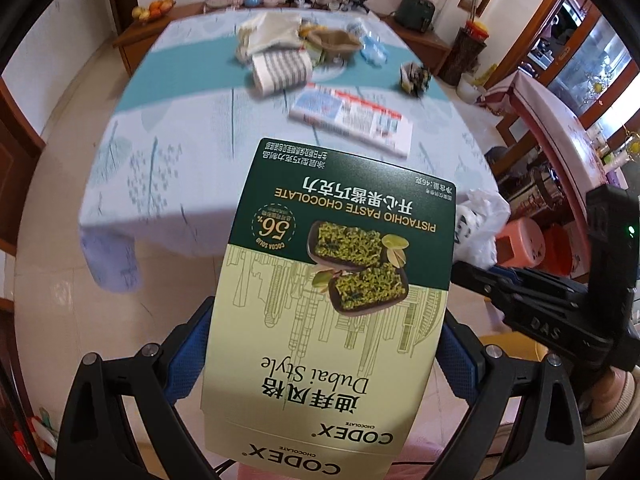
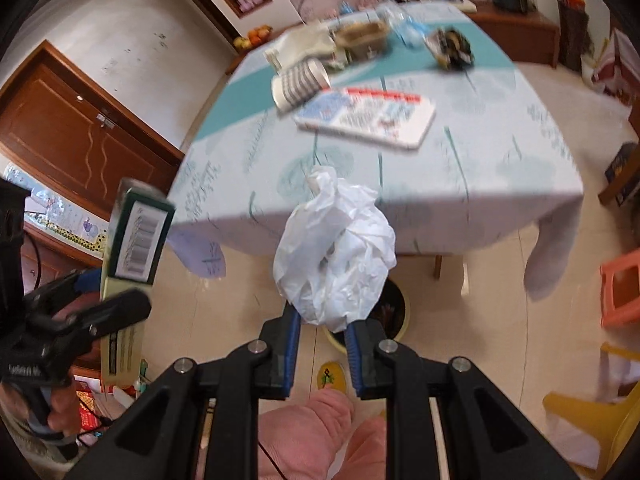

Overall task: Collect trash
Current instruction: 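Lift the chocolate box and plastic bag and carry them over the trash bin, then open both tools to drop the box and plastic bag into the bin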

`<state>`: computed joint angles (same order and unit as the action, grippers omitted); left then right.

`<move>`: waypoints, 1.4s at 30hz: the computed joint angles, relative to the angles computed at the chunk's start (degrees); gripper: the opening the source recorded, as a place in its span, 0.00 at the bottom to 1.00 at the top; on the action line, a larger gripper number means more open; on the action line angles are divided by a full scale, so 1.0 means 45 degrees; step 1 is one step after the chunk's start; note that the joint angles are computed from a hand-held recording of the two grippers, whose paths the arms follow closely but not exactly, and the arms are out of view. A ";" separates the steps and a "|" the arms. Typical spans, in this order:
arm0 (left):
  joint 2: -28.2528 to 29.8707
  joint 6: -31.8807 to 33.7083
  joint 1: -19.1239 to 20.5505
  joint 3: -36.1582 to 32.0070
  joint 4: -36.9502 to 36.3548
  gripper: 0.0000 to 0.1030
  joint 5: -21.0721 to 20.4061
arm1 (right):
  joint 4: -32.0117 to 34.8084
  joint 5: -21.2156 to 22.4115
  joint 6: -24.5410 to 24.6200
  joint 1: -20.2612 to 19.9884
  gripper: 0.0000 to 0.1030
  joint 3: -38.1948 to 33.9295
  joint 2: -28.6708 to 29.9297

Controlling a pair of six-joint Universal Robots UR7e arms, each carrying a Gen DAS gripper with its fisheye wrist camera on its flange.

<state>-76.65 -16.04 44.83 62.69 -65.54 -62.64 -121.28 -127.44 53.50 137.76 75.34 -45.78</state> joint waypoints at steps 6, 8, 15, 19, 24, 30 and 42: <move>-0.0524 -0.0100 0.0469 0.1350 0.0032 0.93 -0.0615 | -0.0731 0.0211 0.1148 -0.0370 0.20 0.1128 -0.0064; -0.0665 -0.0060 0.0726 0.1863 -0.0043 0.93 -0.0848 | -0.1088 0.0239 0.1547 -0.0549 0.20 0.1561 -0.0038; -0.0814 0.0539 0.2051 0.4060 -0.0859 0.93 -0.1176 | -0.2556 0.0594 0.2601 -0.1504 0.20 0.3090 0.0271; -0.0464 0.1163 0.3033 0.5251 -0.2238 0.93 -0.0731 | -0.3359 0.0959 0.2642 -0.2182 0.20 0.3805 0.0643; 0.0562 0.2105 0.4353 0.6163 -0.4372 0.94 -0.0296 | -0.4948 0.1301 0.2320 -0.3027 0.20 0.4664 0.1262; 0.1327 0.3541 0.5185 0.7316 -0.7154 0.94 0.0187 | -0.6263 0.1571 0.1810 -0.3824 0.20 0.5127 0.2070; 0.2384 0.4691 0.6168 0.7224 -0.8222 0.99 0.0856 | -0.7331 0.1935 0.0964 -0.4646 0.21 0.4872 0.3273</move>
